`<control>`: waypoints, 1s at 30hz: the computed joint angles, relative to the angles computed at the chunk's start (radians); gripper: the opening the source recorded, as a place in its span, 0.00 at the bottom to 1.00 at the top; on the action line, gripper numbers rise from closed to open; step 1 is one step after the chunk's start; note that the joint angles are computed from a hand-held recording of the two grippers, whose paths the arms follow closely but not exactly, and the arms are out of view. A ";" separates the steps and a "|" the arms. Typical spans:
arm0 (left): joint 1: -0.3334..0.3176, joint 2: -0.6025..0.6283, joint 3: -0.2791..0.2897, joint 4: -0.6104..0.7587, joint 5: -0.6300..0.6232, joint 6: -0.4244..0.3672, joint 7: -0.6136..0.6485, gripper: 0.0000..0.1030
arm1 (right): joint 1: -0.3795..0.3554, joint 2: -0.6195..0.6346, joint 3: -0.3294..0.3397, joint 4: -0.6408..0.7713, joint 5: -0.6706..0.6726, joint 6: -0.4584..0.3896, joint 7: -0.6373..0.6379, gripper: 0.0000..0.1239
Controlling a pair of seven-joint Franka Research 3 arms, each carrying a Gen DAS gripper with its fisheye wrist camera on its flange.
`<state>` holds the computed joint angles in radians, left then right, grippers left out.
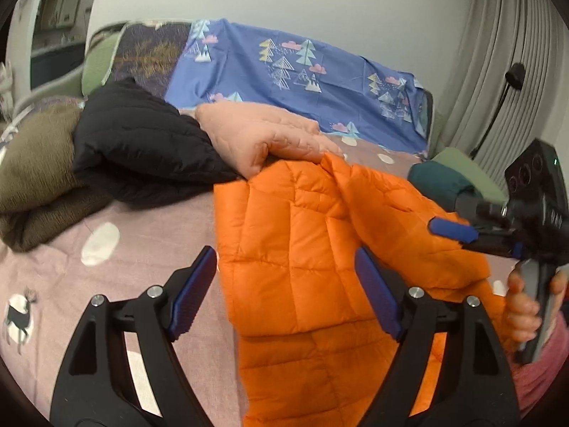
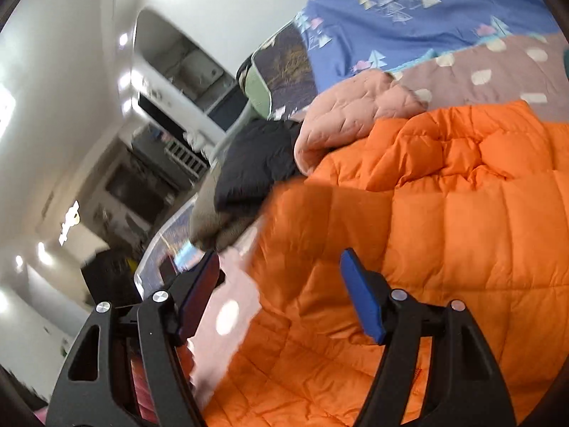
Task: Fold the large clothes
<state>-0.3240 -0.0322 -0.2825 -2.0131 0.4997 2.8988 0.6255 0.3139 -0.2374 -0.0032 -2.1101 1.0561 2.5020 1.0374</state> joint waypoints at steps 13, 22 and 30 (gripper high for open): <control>-0.086 0.315 -0.036 0.332 -0.370 -0.216 0.514 0.11 | -0.167 -0.201 0.088 -0.280 -0.616 0.240 0.460 0.57; -0.142 0.219 0.082 0.342 0.073 -0.226 0.161 0.13 | -0.405 -0.207 0.232 -0.327 -1.015 0.326 0.744 0.57; -0.141 0.289 0.067 0.307 0.099 -0.354 0.151 0.38 | -0.441 -0.116 0.239 -0.282 -1.217 0.193 0.914 0.57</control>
<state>-0.4645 0.2571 -0.2157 -1.7059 0.5990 2.5451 0.7763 -0.1273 -0.3530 0.2353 -2.3921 -0.1608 2.6947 1.9511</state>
